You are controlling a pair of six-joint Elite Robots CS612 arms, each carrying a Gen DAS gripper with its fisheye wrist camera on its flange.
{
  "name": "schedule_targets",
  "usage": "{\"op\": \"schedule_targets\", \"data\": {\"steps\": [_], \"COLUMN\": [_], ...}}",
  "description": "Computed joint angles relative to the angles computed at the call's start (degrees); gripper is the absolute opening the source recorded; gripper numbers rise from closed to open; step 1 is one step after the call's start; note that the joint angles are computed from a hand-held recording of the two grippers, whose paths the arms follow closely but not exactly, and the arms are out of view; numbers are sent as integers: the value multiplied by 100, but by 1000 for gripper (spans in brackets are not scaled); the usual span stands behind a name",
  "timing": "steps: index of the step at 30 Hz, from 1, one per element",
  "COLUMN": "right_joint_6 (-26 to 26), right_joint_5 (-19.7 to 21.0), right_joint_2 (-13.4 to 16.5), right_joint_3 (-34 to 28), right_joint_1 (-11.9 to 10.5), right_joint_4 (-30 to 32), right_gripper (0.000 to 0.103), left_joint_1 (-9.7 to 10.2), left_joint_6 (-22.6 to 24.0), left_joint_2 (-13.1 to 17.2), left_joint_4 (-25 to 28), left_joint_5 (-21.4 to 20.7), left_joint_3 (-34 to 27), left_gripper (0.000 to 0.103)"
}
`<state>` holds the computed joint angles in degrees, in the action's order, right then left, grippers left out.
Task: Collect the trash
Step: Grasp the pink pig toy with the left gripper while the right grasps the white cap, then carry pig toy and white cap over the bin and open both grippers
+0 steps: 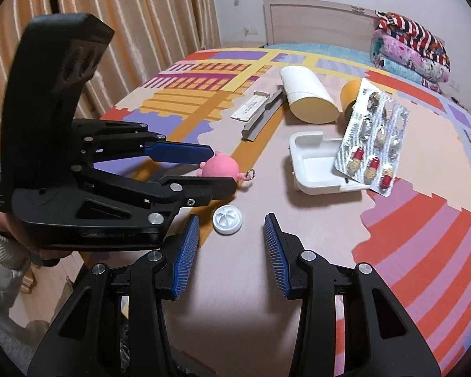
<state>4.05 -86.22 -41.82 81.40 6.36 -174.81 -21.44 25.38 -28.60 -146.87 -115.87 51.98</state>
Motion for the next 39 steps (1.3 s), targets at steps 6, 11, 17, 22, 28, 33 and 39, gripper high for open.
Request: {"op": "schedule_targets", "data": {"steps": [6, 11, 17, 22, 28, 33, 39], "right_joint_6": [-65, -81, -95, -88, -83, -85, -88], "right_joint_5": [-144, -75, -103, -155, -227, -282, -353], "right_joint_2": [27, 23, -30, -119, -229, -311, -413], "right_joint_3": [-31, -18, 62, 200, 388, 529, 727], "right_joint_1": [21, 7, 26, 40, 64, 87, 117], "right_joint_4": [-39, -62, -188, -343, -521, -636, -778], "right_gripper": [22, 21, 21, 21, 21, 21, 21], "left_joint_1": [34, 50, 56, 66, 74, 85, 93], "left_joint_6": [-47, -153, -183, -211, -229, -277, -314], "left_joint_2": [9, -39, -192, -366, -563, -734, -938], "left_joint_4": [51, -124, -408, -708, -951, -1176, -1421], "left_joint_5": [-216, -267, -256, -299, -298, -296, -305], "left_joint_3": [-15, 78, 328, 626, 974, 1291, 1663], "left_gripper": [32, 32, 32, 32, 32, 32, 32]}}
